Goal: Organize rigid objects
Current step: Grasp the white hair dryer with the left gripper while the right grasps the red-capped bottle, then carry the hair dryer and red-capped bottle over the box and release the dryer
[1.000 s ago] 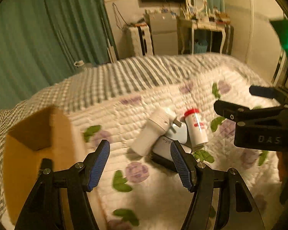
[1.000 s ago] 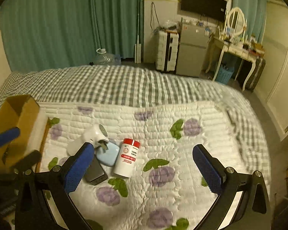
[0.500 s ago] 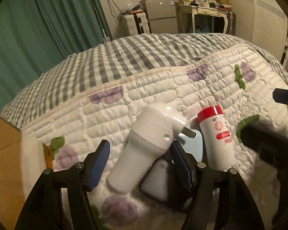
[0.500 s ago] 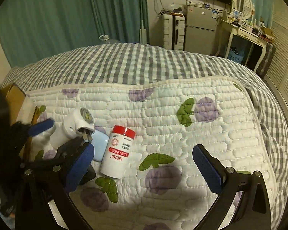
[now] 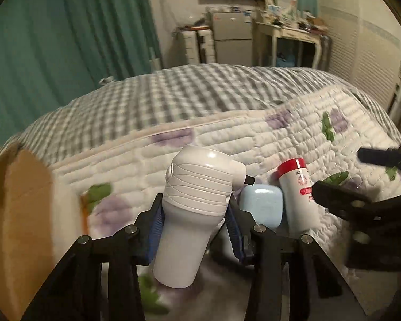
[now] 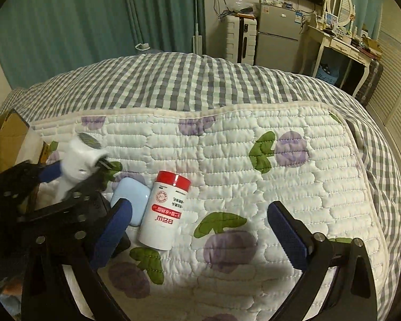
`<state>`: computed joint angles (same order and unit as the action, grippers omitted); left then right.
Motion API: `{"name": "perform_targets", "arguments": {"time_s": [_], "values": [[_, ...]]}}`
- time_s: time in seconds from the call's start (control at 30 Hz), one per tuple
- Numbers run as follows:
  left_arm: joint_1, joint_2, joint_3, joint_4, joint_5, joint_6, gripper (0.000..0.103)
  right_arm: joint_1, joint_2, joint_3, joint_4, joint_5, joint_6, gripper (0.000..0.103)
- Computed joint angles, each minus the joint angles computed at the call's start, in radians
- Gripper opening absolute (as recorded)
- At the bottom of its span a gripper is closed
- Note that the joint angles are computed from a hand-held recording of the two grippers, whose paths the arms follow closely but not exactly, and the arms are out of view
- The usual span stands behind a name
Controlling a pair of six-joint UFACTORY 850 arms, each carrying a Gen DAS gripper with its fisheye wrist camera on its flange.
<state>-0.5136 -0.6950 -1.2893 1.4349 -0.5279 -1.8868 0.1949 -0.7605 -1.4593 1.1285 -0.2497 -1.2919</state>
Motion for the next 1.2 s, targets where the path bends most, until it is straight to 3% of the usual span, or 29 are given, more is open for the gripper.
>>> {"name": "perform_targets", "arguments": {"time_s": [0.1,0.2,0.47,0.6,0.73,1.0,1.1,1.2], "values": [[-0.008,0.022,0.026,-0.029,-0.026,-0.023,0.043,0.016,-0.015,-0.018,-0.157,-0.008,0.131,0.085],[-0.010,0.038,0.046,-0.028,-0.036,-0.053,0.043,0.034,-0.041,-0.048,-0.360,-0.028,0.300,0.064],[-0.006,0.052,0.066,-0.026,-0.044,-0.079,0.043,0.044,-0.117,-0.146,-0.484,-0.105,0.452,0.060],[-0.005,0.045,0.061,-0.044,-0.032,-0.069,0.043,0.040,-0.140,-0.179,-0.418,-0.140,0.403,0.048],[-0.007,0.042,0.059,-0.072,-0.028,-0.057,0.043,0.035,-0.143,-0.183,-0.401,-0.164,0.401,0.047],[-0.016,0.040,0.051,-0.119,-0.033,-0.026,0.043,-0.020,-0.191,-0.244,-0.304,-0.333,0.388,0.043],[-0.023,0.049,0.057,-0.115,-0.043,-0.027,0.043,-0.029,-0.166,-0.209,-0.259,-0.326,0.319,0.042],[-0.029,0.068,0.069,-0.109,-0.047,-0.037,0.043,-0.031,-0.103,-0.129,-0.195,-0.265,0.220,0.039]]}}
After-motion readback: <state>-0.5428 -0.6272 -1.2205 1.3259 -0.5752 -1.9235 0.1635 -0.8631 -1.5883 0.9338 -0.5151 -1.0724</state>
